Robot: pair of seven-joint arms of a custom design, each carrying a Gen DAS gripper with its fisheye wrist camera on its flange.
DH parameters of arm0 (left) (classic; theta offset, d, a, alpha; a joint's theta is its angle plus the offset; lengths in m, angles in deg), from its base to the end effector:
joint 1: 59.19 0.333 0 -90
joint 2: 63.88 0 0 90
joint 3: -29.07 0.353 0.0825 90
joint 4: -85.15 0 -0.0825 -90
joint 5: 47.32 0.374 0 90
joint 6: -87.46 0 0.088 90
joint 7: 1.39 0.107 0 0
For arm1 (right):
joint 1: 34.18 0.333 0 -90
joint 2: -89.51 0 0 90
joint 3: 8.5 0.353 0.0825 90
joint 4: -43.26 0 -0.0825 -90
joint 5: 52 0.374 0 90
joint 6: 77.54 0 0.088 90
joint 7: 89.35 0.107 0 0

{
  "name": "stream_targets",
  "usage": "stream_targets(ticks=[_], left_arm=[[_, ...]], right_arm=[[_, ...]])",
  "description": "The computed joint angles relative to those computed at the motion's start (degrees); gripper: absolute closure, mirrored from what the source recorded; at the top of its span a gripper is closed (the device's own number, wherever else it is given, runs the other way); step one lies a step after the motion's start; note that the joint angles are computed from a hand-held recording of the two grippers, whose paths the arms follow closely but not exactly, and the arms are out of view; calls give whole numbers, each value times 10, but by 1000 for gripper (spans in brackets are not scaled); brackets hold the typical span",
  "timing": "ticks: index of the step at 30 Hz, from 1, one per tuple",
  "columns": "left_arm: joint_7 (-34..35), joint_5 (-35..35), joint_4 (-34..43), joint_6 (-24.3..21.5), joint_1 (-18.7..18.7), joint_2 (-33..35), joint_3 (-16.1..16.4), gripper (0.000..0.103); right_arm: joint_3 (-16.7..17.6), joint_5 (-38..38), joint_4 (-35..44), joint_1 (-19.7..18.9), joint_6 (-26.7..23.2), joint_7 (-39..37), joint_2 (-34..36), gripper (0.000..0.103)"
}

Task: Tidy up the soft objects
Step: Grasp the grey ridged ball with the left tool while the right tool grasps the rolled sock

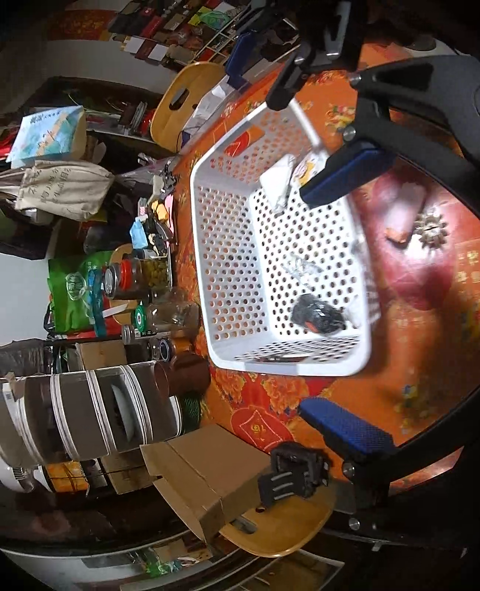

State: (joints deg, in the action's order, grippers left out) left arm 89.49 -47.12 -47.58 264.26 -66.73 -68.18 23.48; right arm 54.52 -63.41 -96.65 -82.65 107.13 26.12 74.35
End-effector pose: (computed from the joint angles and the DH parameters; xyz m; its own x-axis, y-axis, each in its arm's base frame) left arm 0.5241 -0.1238 0.5179 -0.2389 -0.9708 -0.0215 -0.6416 0.1744 -0.7469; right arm 0.4780 0.1761 0.4917 0.1000 -0.9945 0.0308 -0.6015 -0.0850 -0.7943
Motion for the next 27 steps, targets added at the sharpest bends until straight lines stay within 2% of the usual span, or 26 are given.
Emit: stream_targets(ticks=[3, 6, 8, 10, 11, 14, 17, 18, 22, 23, 27], left_arm=[[-8, 14, -48, 16, 2, -39, 1, 0], [20, -13, -94, 38, -49, -72, 48, 0], [12, -5, -122, 45, -54, -91, 56, 0], [18, -11, -149, 54, -96, -106, 97, 0], [22, -15, -165, 59, -113, -113, 113, 0], [-4, 5, -202, 82, -98, -118, 104, 0], [-13, 20, -234, 108, -142, -116, 148, 0], [-19, 27, -242, 117, -149, -111, 155, 0], [-44, 52, -259, 146, -141, -83, 144, 0], [-53, 61, -261, 153, -149, -76, 152, 0], [-107, 124, -251, 172, -203, -38, 218, 0]], right_arm=[[-59, 13, -27, 65, 0, -1, -22, 12], [-97, 25, -56, 112, 4, -8, -41, 12], [-112, 34, -73, 135, 6, -10, -50, 12], [-128, 45, -91, 160, 6, -13, -58, 12], [-131, 50, -100, 167, 7, -12, -63, 12], [-137, 64, -121, 183, 11, -14, -70, 12], [-143, 81, -142, 201, 21, -16, -64, 12], [-135, 88, -149, 197, 24, -14, -65, 12], [-100, 110, -168, 179, 34, -12, -60, 12], [-95, 115, -171, 179, 36, -12, -55, 12], [-85, 138, -185, 179, 52, -19, -36, 12]])
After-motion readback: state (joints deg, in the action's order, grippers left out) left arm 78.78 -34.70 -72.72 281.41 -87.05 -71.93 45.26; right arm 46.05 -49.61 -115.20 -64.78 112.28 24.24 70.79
